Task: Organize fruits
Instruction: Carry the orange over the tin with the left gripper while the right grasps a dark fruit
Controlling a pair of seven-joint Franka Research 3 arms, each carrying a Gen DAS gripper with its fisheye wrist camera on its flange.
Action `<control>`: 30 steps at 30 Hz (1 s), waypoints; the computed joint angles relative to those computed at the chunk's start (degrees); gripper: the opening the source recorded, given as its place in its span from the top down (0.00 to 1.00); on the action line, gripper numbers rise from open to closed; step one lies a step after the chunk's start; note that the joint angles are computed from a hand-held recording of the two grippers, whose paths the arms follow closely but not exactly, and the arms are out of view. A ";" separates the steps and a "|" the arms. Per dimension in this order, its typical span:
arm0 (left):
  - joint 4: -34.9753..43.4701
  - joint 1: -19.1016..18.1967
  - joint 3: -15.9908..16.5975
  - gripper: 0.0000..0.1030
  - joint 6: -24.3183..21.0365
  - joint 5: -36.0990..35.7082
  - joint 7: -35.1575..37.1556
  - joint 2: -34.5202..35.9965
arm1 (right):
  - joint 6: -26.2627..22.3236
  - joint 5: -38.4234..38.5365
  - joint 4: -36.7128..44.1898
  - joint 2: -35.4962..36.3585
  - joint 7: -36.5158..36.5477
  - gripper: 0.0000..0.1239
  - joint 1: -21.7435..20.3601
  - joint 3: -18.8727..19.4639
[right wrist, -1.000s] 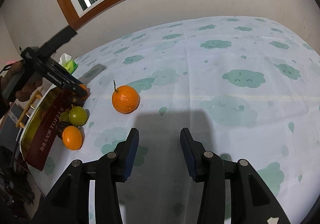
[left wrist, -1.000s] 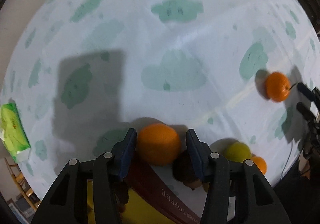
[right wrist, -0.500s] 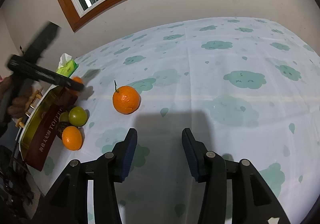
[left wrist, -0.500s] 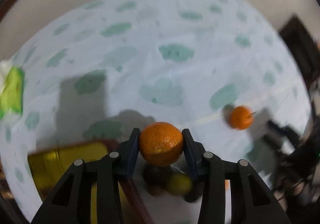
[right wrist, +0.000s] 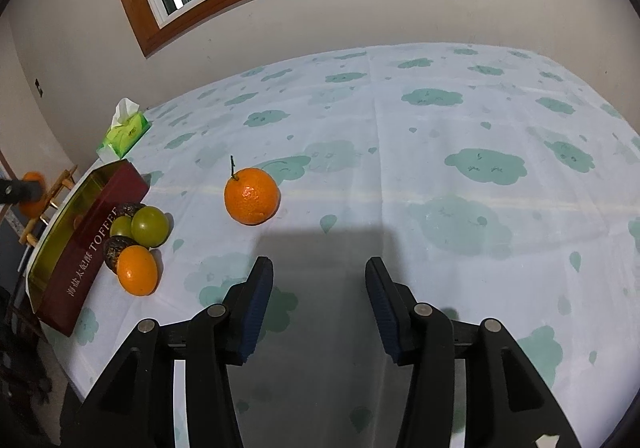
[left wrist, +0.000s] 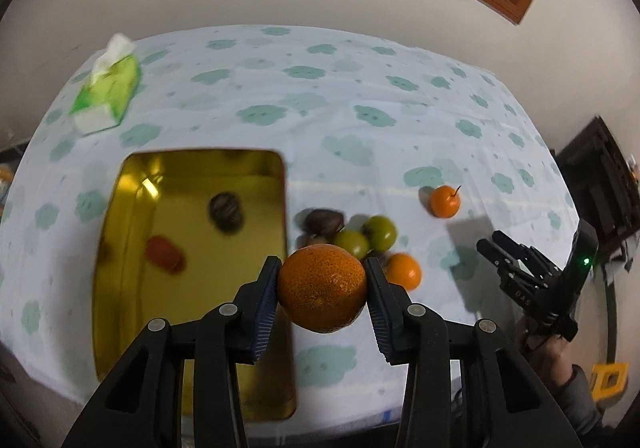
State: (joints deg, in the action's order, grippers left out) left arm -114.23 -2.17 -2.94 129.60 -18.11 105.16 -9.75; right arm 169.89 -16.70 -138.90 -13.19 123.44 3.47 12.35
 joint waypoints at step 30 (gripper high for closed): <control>-10.37 2.02 3.84 0.58 7.29 -0.15 2.16 -5.27 | -8.58 29.80 15.91 10.98 -51.58 0.70 19.63 -4.68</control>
